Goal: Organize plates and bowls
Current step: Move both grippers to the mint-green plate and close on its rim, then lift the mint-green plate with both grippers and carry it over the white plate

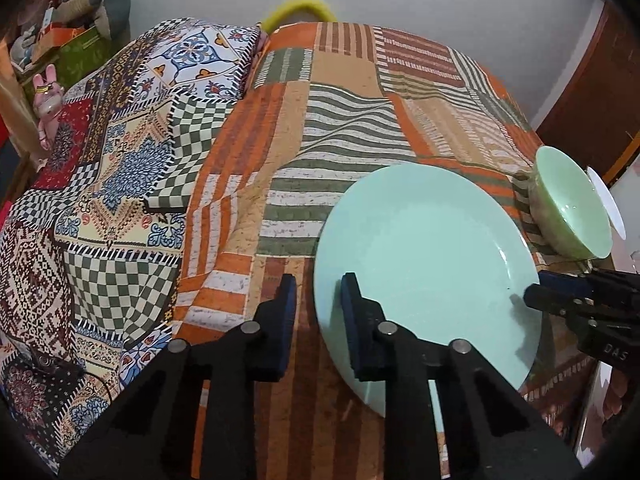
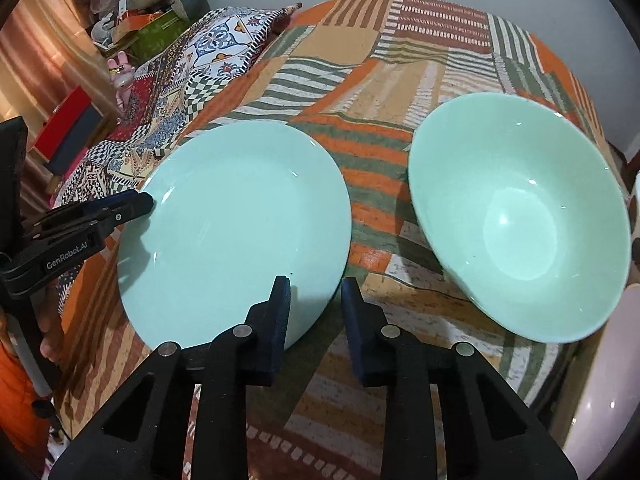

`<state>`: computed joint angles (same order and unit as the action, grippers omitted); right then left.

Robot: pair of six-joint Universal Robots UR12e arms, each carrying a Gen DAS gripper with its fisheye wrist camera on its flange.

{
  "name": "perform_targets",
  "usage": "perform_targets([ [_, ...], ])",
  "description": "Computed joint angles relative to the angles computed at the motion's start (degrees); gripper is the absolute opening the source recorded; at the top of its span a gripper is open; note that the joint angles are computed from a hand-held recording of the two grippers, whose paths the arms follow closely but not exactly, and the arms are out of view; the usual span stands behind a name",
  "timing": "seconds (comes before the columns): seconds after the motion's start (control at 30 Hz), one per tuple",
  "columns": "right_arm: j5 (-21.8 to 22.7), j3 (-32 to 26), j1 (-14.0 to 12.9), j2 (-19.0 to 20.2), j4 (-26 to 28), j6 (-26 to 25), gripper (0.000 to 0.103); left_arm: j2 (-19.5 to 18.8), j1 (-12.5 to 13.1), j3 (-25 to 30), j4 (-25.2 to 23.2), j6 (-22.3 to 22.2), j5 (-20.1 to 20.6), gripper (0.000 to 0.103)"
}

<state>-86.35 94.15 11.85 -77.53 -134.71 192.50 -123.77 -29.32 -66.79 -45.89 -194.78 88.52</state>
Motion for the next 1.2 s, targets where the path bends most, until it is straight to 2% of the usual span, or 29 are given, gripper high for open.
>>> perform_targets([
  [0.13, 1.04, -0.18, -0.33, 0.35, 0.21, 0.96, 0.021, -0.33, 0.02, 0.39, -0.40, 0.61, -1.23, 0.017],
  [0.47, 0.46, -0.66, -0.10, 0.45, 1.38, 0.86, 0.021, 0.15, -0.37, -0.08, -0.79, -0.25, -0.44, 0.017],
  [0.7, 1.59, 0.19, -0.33, -0.56, 1.37, 2.07, 0.021, 1.67, -0.66, -1.67, -1.58, -0.58, -1.11, 0.017],
  [1.07, 1.14, 2.69, -0.01, -4.24, -3.47, 3.24, 0.021, 5.67, -1.78, -4.89, 1.30, -1.25, -0.34, 0.017],
  [1.2, -0.63, 3.70, 0.53, -5.98, -5.39, 3.06, 0.021, 7.27, -2.49, -5.43, 2.29, -0.61, 0.38, 0.017],
])
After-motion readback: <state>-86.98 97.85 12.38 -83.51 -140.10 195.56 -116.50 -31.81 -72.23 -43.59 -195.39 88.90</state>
